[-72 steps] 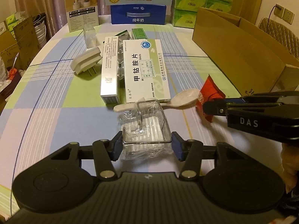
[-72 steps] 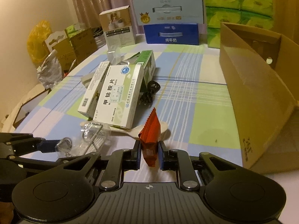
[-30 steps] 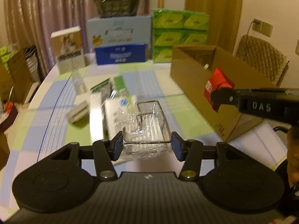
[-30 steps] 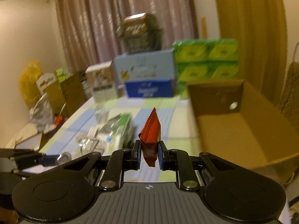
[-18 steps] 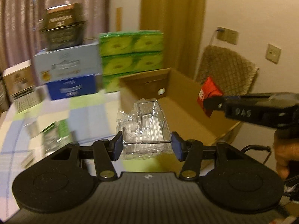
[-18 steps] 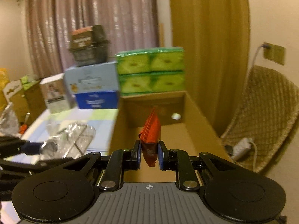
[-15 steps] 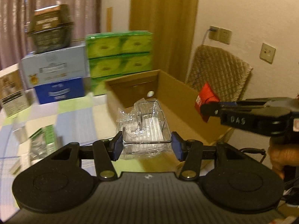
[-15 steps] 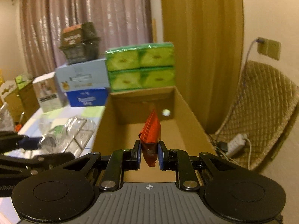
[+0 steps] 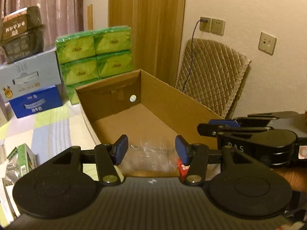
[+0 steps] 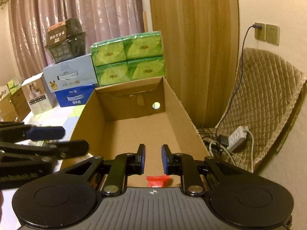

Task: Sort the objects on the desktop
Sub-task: 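Open the left tool to drop the bagged wire rack into the cardboard box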

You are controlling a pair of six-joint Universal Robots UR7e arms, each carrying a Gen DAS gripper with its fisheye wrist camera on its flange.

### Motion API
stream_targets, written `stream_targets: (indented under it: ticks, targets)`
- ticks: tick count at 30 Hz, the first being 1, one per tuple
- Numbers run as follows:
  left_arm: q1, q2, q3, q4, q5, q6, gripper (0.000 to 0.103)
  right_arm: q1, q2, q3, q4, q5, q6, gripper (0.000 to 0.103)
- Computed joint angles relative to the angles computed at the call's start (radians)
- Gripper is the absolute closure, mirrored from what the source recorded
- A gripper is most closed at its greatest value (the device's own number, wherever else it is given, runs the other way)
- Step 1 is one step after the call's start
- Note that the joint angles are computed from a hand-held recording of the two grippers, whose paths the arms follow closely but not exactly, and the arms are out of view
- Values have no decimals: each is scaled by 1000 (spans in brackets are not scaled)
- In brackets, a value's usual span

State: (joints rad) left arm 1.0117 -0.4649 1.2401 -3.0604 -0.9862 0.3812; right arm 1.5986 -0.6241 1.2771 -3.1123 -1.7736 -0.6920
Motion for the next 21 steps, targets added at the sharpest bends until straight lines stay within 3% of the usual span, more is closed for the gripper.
stream_targets:
  ticks: [11, 18, 20, 21]
  targets:
    - [-6, -110, 158, -112, 42, -33, 53, 14, -25, 51, -28, 19, 18, 88]
    - [-2, -234, 334, -182, 118, -98, 41, 47, -66, 133, -35, 56, 45, 86]
    - [2, -274, 386, -190, 145, -112, 35, 59, -79, 168, -46, 77, 46, 78]
    - [4, -296, 415, -196, 166, -114, 33, 65, -82, 181, -51, 83, 47, 64]
